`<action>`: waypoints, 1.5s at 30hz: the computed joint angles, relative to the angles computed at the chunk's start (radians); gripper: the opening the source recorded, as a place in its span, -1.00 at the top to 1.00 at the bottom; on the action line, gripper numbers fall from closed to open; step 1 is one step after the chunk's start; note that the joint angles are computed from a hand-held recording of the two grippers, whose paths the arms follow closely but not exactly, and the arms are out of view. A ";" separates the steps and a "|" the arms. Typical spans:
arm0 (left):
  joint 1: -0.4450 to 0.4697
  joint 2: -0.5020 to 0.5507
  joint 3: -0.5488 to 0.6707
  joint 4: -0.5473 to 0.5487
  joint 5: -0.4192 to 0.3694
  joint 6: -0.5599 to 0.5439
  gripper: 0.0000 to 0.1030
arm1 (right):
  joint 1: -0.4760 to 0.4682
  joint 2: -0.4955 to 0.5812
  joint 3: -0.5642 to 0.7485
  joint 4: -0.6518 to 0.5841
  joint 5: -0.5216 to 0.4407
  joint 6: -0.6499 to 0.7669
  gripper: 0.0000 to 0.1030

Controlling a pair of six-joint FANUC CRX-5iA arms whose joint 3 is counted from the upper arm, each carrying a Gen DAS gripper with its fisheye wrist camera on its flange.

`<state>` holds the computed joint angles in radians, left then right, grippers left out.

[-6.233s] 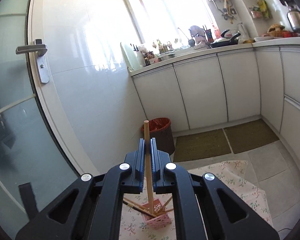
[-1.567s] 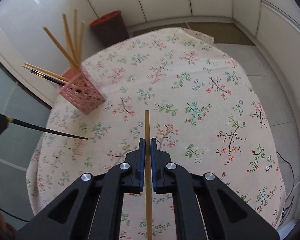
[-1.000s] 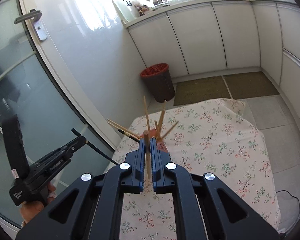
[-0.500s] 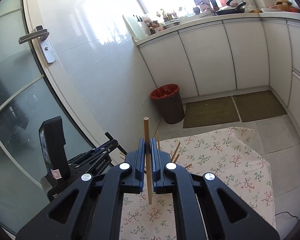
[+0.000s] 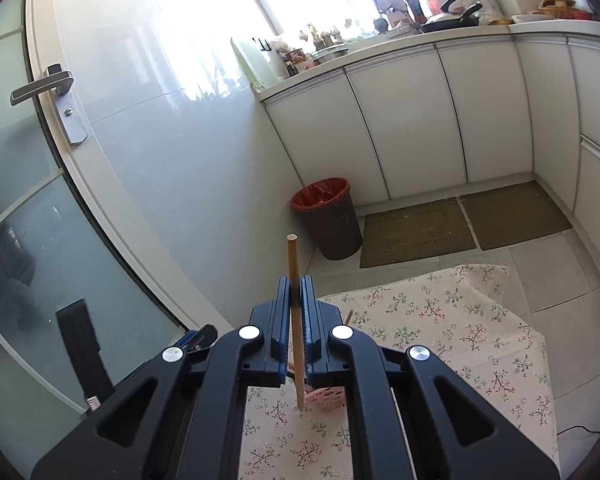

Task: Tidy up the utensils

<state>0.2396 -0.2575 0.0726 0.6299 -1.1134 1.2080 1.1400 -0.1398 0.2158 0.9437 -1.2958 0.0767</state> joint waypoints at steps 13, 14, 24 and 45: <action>0.082 -0.032 -0.055 0.000 0.001 0.003 0.16 | -0.093 0.147 0.062 0.026 0.013 0.083 0.89; 0.076 -0.031 -0.054 -0.012 0.003 0.000 0.15 | -0.103 0.150 0.050 0.013 0.022 0.074 0.89; 0.083 -0.122 -0.135 -0.003 0.154 -0.083 -0.81 | -0.082 0.108 -0.039 0.090 0.043 -0.007 0.40; 0.113 -0.452 -0.100 -0.191 -0.073 -0.014 -0.86 | 0.543 -0.023 -0.116 0.185 -0.806 -0.333 -0.87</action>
